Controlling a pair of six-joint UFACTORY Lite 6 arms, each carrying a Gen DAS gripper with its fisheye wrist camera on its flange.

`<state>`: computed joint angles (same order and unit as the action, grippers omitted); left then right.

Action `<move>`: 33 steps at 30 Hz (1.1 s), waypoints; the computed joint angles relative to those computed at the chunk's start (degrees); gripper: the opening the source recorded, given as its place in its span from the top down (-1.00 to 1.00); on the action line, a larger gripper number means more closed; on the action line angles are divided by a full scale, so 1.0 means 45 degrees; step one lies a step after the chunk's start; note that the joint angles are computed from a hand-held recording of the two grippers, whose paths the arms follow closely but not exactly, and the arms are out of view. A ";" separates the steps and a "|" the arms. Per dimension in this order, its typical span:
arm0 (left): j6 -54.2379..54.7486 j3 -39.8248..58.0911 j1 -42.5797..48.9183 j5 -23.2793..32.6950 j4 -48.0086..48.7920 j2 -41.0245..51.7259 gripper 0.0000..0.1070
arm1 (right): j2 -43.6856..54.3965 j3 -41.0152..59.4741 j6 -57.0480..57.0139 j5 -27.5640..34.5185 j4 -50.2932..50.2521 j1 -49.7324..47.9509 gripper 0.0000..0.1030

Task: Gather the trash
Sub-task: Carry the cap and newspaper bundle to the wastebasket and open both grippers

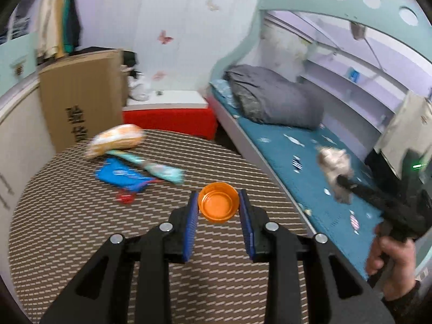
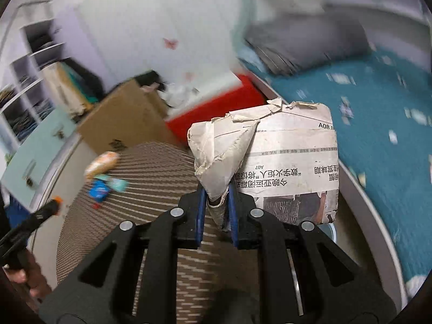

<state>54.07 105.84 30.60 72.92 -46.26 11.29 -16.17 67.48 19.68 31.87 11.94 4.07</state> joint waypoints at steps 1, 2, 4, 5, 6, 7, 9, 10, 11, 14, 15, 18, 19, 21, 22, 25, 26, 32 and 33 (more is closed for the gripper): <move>-0.0062 -0.0558 -0.0567 -0.0355 0.0166 -0.0381 0.46 | 0.0102 -0.0683 -0.1211 -0.0125 0.1333 -0.0844 0.69; -0.0109 -0.1031 -0.1061 -0.0670 0.0290 -0.0697 0.46 | 0.0348 -0.1266 -0.2450 -0.0178 0.2665 -0.1603 0.69; -0.0392 -0.1983 -0.2387 -0.1329 0.0657 -0.1262 0.46 | 0.1067 -0.2058 -0.5063 -0.0189 0.5330 -0.2818 0.69; -0.0588 -0.2250 -0.2970 -0.1580 0.0838 -0.1375 0.46 | 0.1680 -0.2359 -0.6391 -0.0155 0.6663 -0.3372 0.69; -0.0896 -0.2599 -0.3767 -0.2006 0.1134 -0.1497 0.46 | 0.2382 -0.2601 -0.7717 -0.0034 0.7995 -0.3866 0.69; -0.1158 -0.2793 -0.4401 -0.2375 0.1406 -0.1530 0.46 | 0.2897 -0.2817 -0.9046 0.0052 0.9328 -0.4206 0.69; -0.1776 -0.2874 -0.5682 -0.2977 0.1996 -0.1259 0.46 | 0.4041 -0.2988 -1.0680 0.0186 1.0999 -0.4677 0.68; -0.1991 -0.2852 -0.6120 -0.3147 0.2215 -0.1109 0.46 | 0.4779 -0.2947 -1.1374 0.0239 1.1702 -0.4831 0.64; -0.2282 -0.2800 -0.6683 -0.3383 0.2530 -0.0898 0.46 | 0.5431 -0.2860 -1.1983 0.0375 1.2290 -0.5013 0.63; -0.2903 -0.2541 -0.7869 -0.3856 0.3247 -0.0268 0.46 | 0.7356 -0.2649 -1.3432 0.0721 1.3832 -0.5435 0.09; -0.3221 -0.2322 -0.8362 -0.3994 0.3656 0.0103 0.46 | 0.7809 -0.2611 -1.3492 0.0652 1.3996 -0.5536 -0.42; -0.4027 -0.1630 -0.9477 -0.4196 0.4537 0.1205 0.46 | 0.7817 -0.3600 -1.4130 0.0254 1.5148 -0.6282 -0.59; -0.4203 -0.1331 -0.9700 -0.4140 0.4734 0.1514 0.46 | 0.7470 -0.4045 -1.4412 0.0226 1.5536 -0.6495 -0.75; -0.4794 -0.0591 -1.0460 -0.4124 0.5365 0.2412 0.46 | 0.6181 -0.5122 -1.4964 0.0277 1.5939 -0.7079 -0.77; -0.4990 -0.0320 -1.0699 -0.4071 0.5564 0.2732 0.46 | 0.5722 -0.5286 -1.4797 0.0302 1.5665 -0.7249 -0.77; -0.5697 0.1203 -1.1543 -0.3660 0.6170 0.4306 0.46 | 0.3575 -0.6136 -1.4061 0.0537 1.4493 -0.8114 -0.79; -0.5903 0.1753 -1.1810 -0.3454 0.6334 0.4837 0.46 | 0.3011 -0.6265 -1.3754 0.0598 1.4127 -0.8366 -0.79; -0.6808 0.6047 -1.2889 -0.1638 0.6943 0.8311 0.12 | 0.0447 -0.5933 -1.2194 0.1636 1.2071 -1.0006 -0.84; -0.7013 0.6702 -1.2969 -0.1440 0.7008 0.8758 -0.46 | 0.0325 -0.5800 -1.2204 0.1810 1.1932 -1.0250 -0.86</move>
